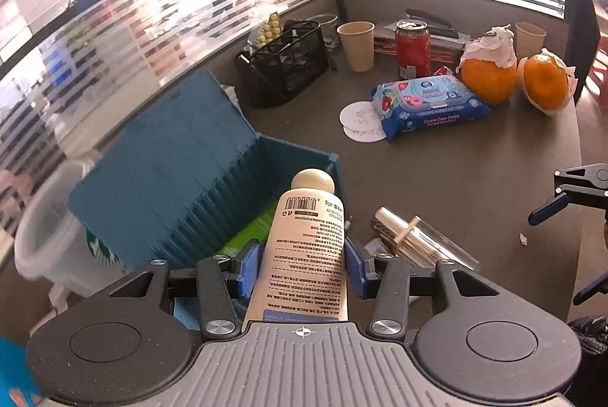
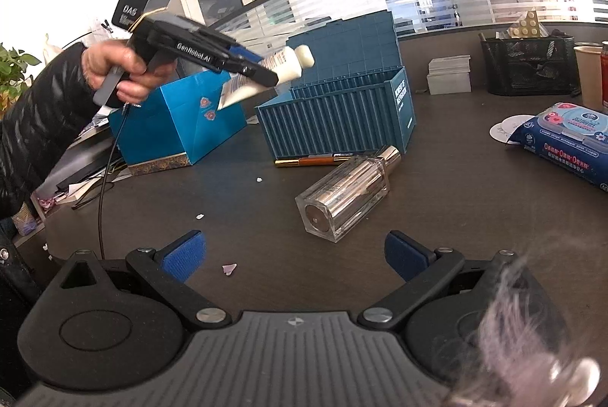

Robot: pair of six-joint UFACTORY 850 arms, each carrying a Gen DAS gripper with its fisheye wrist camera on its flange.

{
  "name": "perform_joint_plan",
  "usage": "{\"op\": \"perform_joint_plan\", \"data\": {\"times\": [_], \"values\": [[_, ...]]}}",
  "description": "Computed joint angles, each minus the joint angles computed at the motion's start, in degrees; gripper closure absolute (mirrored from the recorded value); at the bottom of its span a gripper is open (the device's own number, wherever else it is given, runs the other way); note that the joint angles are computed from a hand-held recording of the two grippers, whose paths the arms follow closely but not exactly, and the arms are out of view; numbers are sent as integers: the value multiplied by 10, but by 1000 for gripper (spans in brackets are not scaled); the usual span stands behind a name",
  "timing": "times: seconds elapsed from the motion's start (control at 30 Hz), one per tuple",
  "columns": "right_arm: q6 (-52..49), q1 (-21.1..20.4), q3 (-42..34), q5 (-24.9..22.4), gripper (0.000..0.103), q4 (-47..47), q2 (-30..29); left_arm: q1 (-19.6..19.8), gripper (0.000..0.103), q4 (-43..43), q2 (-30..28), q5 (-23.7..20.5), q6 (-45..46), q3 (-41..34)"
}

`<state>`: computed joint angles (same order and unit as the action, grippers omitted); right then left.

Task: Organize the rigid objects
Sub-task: 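Carry the lotion tube with the left gripper into the teal box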

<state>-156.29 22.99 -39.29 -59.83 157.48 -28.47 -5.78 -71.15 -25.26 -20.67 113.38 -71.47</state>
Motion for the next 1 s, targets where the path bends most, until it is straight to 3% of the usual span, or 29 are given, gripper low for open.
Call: {"op": "perform_joint_plan", "data": {"times": [0.53,0.73,0.93,1.0], "values": [[12,-6,6,-26,1,-4,8,-17,57,330,-162,-16,-279,-223],[15,-2,-4,-28,1,-2,3,-23,57,455,-239,-64,-366,-320],[23,0,-18,-12,1,-6,-7,-14,57,415,-278,-104,-348,-371],[24,-1,-19,-10,1,-5,-8,-8,57,405,-292,-138,-352,-394]]}}
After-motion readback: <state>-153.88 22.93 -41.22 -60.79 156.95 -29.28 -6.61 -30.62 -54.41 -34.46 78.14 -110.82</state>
